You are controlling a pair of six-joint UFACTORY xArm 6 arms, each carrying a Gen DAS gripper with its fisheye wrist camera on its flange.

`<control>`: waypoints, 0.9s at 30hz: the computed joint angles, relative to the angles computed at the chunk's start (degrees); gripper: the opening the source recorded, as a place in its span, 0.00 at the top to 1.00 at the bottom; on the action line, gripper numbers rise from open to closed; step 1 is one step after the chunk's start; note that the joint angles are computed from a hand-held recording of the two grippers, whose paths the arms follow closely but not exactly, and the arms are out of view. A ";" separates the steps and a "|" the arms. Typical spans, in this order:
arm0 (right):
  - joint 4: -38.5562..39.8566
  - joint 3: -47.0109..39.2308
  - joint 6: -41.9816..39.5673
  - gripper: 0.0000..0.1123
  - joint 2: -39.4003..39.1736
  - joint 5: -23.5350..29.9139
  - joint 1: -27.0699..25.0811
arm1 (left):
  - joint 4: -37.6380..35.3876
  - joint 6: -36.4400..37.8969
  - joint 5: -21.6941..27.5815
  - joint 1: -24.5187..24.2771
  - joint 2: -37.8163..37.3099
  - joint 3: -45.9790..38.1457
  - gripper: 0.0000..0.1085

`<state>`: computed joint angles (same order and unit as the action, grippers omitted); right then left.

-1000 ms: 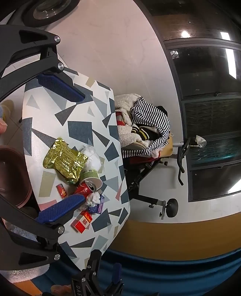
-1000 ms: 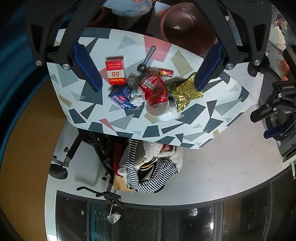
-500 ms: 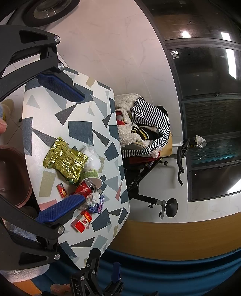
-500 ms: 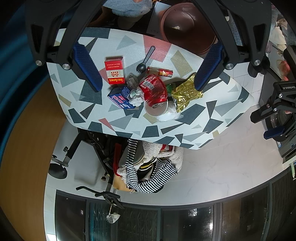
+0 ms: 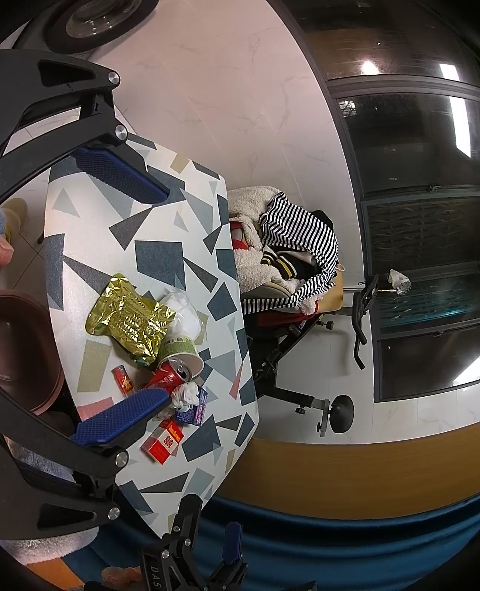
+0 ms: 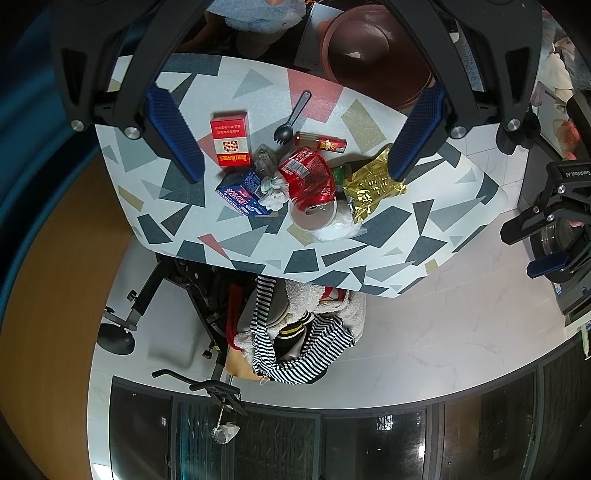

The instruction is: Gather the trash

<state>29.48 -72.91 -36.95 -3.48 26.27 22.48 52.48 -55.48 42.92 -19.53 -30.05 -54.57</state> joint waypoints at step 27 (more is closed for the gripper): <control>-1.06 -0.30 0.75 0.13 0.03 0.04 0.17 | -0.06 -0.22 -0.12 -0.08 0.36 -0.28 0.09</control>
<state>28.43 -73.21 -36.20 -3.46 26.31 22.65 52.42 -55.70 42.80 -19.61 -29.69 -54.84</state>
